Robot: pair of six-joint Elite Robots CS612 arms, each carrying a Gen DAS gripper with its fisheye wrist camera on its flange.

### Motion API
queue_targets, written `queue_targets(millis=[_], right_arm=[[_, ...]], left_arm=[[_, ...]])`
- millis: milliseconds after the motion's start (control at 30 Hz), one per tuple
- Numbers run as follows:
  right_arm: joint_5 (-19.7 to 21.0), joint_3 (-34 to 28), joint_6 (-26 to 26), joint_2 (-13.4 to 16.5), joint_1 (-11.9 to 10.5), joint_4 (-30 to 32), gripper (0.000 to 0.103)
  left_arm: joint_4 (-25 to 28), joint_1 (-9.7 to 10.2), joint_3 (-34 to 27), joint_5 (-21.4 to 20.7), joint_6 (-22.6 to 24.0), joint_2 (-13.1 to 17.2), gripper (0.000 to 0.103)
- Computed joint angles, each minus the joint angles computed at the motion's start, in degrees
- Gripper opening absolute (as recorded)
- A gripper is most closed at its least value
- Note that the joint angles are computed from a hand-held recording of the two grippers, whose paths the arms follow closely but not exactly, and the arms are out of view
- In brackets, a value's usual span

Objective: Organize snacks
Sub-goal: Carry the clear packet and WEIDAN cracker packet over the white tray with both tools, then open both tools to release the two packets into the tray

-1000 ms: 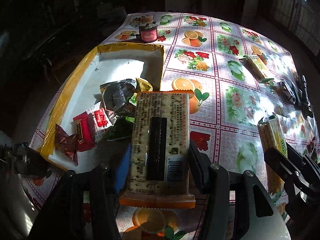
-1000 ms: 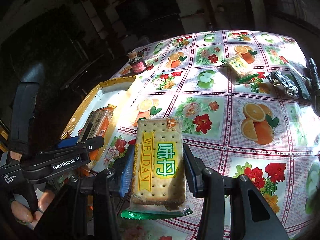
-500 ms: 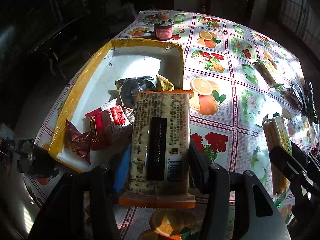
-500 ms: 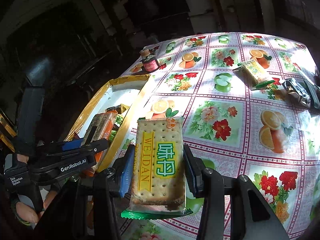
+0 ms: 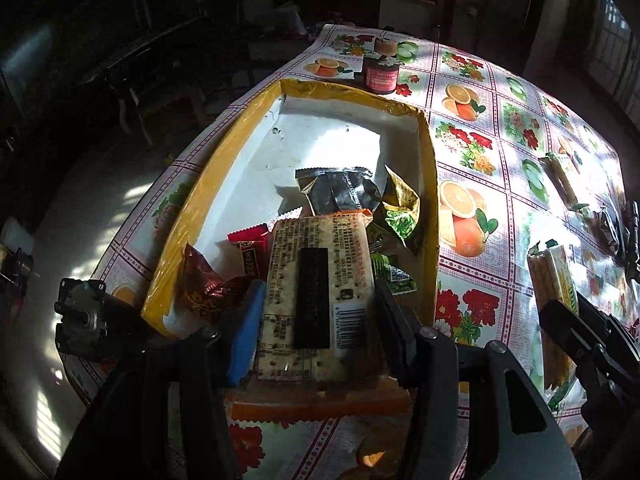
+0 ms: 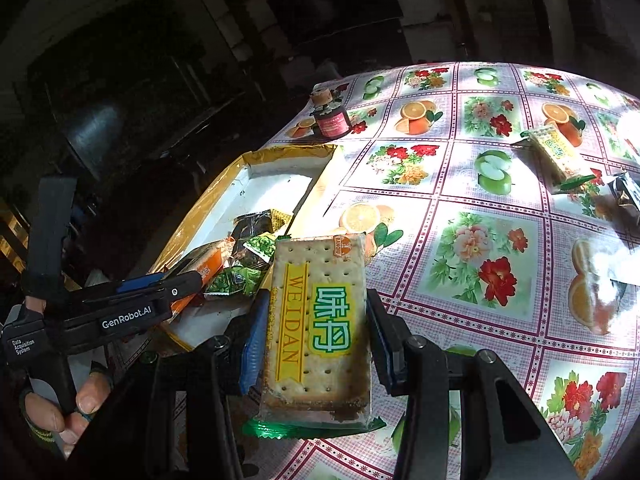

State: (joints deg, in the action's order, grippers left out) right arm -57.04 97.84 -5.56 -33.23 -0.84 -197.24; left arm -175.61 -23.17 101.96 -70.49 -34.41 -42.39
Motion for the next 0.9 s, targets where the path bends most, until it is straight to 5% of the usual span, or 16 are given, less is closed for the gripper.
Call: queue_targets(millis=[400,900], right_arm=[[3.7,-7.0,-2.6,2.3,3.4,7.1,0.045],[0.3,-14.2,-5.2,5.3,6.2,13.6,0.045]], left_arm=[[1.8,2.17,-1.3,0.3,-1.7,0.6,0.054],[3.9,3.74,-3.1,-0.1,-2.5,2.1,0.055]])
